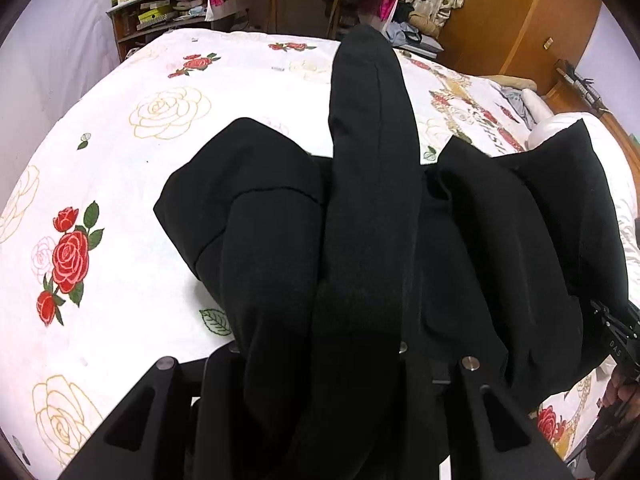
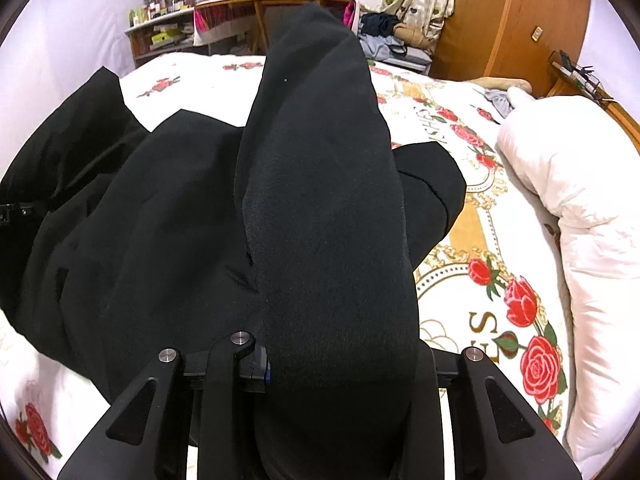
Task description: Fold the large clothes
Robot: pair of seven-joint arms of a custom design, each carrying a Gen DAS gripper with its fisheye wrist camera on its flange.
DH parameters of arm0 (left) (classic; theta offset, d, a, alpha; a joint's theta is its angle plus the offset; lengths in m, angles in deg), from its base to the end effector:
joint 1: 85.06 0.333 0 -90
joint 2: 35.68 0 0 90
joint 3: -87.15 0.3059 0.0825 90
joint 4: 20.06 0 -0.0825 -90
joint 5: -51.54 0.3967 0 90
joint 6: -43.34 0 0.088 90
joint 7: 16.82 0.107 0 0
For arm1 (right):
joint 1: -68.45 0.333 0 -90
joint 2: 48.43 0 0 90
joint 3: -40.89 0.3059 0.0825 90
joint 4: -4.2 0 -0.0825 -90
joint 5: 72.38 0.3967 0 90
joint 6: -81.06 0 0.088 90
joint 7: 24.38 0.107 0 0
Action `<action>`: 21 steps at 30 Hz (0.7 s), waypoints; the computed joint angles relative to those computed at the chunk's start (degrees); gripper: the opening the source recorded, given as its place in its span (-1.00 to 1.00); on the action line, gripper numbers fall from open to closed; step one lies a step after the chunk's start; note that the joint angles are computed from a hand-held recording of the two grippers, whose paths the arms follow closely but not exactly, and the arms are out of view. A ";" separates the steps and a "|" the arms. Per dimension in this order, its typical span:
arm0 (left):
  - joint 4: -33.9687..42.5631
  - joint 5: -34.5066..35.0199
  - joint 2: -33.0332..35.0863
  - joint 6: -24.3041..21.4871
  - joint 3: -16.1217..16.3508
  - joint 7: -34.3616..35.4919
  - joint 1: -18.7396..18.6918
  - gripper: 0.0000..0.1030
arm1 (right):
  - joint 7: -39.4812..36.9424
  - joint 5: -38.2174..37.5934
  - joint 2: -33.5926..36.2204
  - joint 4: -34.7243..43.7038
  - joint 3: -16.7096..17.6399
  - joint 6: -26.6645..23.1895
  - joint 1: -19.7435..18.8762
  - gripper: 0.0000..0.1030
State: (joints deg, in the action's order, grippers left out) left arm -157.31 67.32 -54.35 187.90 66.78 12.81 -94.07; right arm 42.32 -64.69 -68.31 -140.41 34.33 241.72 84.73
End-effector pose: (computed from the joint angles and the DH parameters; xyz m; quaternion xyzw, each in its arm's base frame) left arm 0.4286 -0.2512 0.4634 -0.7893 0.5564 -0.2063 0.1579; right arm 0.4751 0.0735 0.4538 -0.8070 0.5018 -0.2029 0.2361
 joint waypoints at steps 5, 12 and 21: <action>0.57 0.76 -0.62 0.21 -0.50 -1.44 -0.50 -0.37 | -1.06 -0.27 -2.92 -2.13 -0.57 1.70 0.11 -0.39; -4.92 0.75 -5.43 3.74 -0.29 -0.73 0.48 -0.37 | -2.18 -0.41 -10.49 -7.67 -3.05 4.55 1.45 -0.43; -9.53 -0.04 -14.72 1.12 -5.68 -2.51 -0.23 -0.37 | 0.53 -5.00 -24.74 -16.75 -3.73 2.97 -0.64 -0.43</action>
